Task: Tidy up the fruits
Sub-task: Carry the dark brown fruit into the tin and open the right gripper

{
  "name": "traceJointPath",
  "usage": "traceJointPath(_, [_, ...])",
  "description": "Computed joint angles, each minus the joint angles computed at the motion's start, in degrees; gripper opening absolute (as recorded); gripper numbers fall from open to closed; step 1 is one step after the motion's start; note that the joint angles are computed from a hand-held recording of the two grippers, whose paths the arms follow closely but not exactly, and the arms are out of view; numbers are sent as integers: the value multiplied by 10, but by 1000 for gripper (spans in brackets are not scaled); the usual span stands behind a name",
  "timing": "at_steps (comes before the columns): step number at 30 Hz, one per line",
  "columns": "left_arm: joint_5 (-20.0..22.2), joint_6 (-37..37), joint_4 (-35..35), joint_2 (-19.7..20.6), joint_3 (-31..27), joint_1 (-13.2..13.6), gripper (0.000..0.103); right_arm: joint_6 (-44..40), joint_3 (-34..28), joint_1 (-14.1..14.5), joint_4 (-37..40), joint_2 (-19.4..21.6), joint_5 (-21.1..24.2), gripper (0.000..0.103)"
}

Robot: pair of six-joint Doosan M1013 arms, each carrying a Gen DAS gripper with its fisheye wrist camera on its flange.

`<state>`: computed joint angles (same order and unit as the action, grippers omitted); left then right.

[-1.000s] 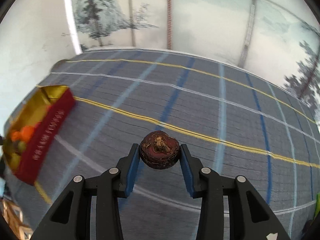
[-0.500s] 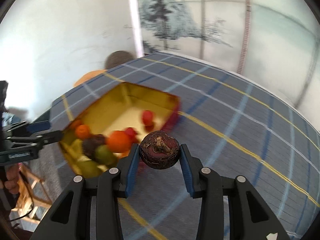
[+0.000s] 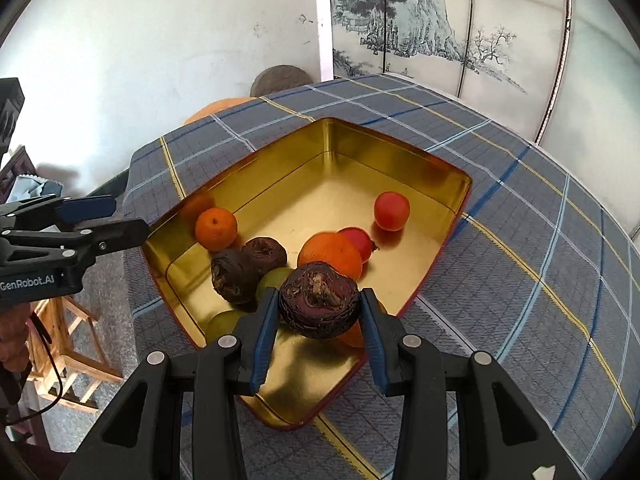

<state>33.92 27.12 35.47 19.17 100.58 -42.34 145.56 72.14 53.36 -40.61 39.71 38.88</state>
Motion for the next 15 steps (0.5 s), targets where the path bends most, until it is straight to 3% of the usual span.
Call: traceJointPath(15, [11,15,-9,2,-4,-5,67,22,-23,-1,-22,17,24,39])
